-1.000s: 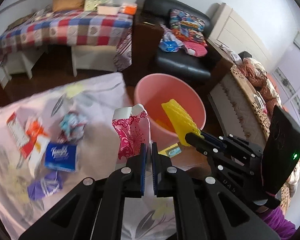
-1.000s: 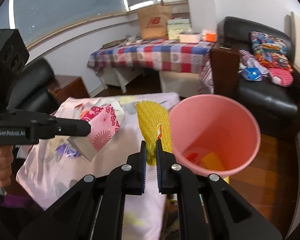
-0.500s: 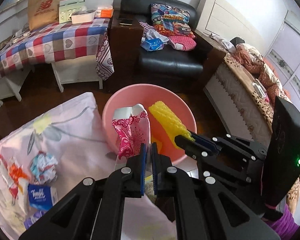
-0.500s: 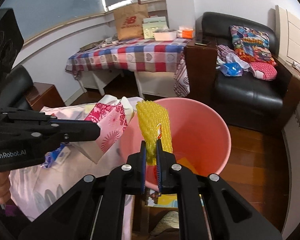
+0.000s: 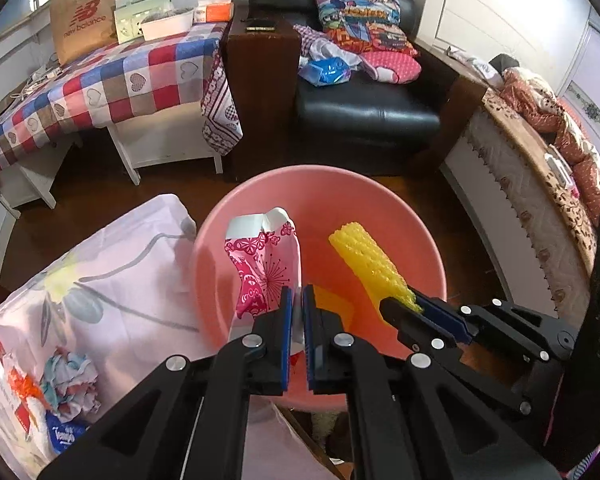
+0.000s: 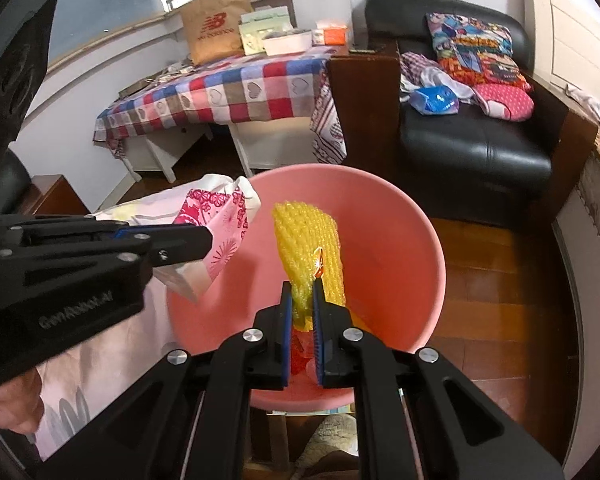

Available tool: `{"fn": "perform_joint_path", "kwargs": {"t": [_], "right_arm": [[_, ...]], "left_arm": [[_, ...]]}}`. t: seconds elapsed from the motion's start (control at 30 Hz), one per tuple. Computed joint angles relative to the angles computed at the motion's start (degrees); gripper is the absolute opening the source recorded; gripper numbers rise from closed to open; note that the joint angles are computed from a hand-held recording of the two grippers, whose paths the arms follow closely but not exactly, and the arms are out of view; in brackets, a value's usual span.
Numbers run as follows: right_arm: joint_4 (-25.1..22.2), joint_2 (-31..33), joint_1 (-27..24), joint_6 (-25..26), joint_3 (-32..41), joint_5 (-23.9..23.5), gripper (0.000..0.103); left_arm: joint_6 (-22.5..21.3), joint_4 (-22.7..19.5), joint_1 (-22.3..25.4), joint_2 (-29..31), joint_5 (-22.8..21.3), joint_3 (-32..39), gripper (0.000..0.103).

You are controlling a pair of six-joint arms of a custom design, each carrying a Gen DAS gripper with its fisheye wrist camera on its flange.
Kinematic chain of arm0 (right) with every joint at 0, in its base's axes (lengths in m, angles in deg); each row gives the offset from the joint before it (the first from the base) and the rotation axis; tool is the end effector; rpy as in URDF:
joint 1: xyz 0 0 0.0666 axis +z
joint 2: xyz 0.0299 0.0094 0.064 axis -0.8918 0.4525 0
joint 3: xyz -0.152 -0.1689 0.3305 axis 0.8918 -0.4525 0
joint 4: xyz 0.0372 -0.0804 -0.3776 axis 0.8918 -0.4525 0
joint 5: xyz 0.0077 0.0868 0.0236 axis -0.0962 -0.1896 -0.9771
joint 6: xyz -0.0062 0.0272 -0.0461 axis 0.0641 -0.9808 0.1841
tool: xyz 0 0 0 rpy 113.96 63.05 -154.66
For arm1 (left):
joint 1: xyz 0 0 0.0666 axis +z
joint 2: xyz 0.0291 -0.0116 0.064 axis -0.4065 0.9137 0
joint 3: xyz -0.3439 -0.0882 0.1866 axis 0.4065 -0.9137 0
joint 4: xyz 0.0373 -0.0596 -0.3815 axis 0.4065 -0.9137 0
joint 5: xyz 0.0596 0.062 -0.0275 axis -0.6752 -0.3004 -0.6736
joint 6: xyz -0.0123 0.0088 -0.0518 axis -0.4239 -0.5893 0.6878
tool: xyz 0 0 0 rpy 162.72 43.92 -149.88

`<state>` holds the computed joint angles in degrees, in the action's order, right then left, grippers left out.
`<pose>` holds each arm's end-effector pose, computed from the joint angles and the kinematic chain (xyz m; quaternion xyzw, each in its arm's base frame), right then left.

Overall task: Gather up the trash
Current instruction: 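Carry the cup and foam net over the bucket and release both, then move both open tools back over the table toward the remaining trash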

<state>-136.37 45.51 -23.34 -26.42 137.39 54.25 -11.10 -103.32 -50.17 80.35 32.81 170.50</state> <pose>0.4257 0.3347 0.3871 0.1037 0.9331 0.0405 0.3418 0.5186 -0.2633 0.4227 0.2937 0.9175 -0.1373 0.2304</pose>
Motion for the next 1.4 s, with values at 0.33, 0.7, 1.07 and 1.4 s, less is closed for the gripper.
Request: {"fn": "perform_joint_path", "kwargs": {"t": [0.33,0.7,1.07,1.4], "right_arm": [[-0.9,1.5,-1.0,-0.9,0.0,-1.3,0.009],[-2.3,2.3,-1.0,-2.0,0.8,-0.6,0.01],[-3.3,1.1,0.4,-3.5,1.0,1.2,0.02],[-2.6,1.0,4.5,-3.1,3.3,2.7,0.02]], "left_arm": [[0.1,-0.6,-0.7,3.4,-0.4,1.7,0.005],[0.6,-1.1,-0.4,4.1,-0.5,2.2,0.013],[1.1,-0.1,0.9,0.2,1.6,-1.0,0.016],[-0.6,2.7,5.3,-7.6,2.5,-8.2,0.016]]}}
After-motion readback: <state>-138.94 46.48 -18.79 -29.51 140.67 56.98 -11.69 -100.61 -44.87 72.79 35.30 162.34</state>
